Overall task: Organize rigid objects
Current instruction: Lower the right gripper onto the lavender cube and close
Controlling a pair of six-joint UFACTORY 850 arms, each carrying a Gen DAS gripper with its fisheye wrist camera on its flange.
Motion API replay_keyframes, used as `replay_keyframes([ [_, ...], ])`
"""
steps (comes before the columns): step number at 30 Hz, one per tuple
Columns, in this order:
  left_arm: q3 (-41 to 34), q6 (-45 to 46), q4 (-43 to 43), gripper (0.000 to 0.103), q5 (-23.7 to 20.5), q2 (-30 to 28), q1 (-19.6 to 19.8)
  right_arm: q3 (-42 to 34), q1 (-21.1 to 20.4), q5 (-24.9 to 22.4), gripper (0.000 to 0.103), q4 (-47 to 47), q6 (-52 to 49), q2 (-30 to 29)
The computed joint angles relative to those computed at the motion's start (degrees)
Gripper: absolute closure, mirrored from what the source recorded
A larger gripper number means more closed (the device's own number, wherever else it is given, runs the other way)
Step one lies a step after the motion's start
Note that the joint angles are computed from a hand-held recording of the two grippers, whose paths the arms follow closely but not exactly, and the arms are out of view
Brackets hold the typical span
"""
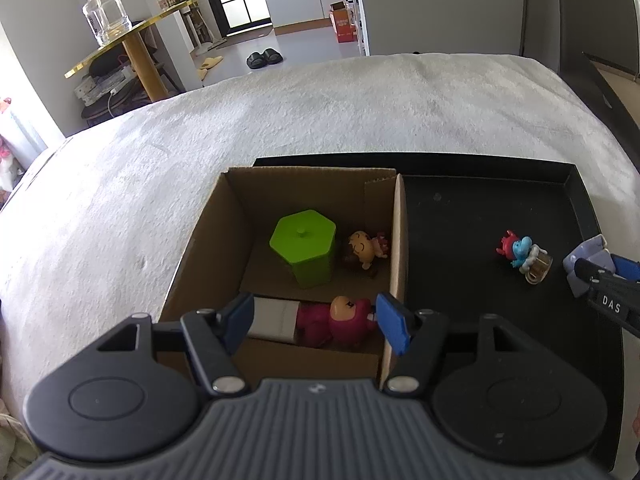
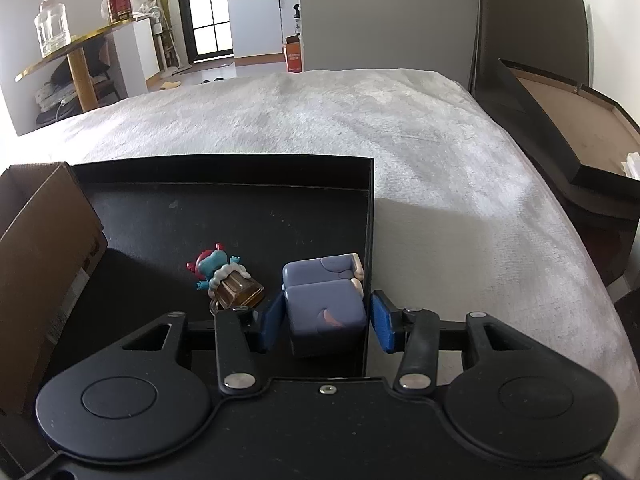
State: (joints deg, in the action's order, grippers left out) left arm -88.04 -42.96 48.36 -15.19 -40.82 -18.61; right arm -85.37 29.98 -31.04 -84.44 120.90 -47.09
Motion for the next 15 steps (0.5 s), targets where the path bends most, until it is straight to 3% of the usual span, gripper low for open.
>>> replay_keyframes([
  [6, 0.9, -1.4, 1.0, 0.037, 1.0, 0.7, 0.5, -0.4, 0.0, -0.3, 0.058, 1.4, -1.0, -0.2],
  [15, 1.2, -0.8, 0.2, 0.037, 1.8, 0.9, 1.3, -2.9, 1.5, -5.2, 0.058, 4.2, -6.5, -2.1],
])
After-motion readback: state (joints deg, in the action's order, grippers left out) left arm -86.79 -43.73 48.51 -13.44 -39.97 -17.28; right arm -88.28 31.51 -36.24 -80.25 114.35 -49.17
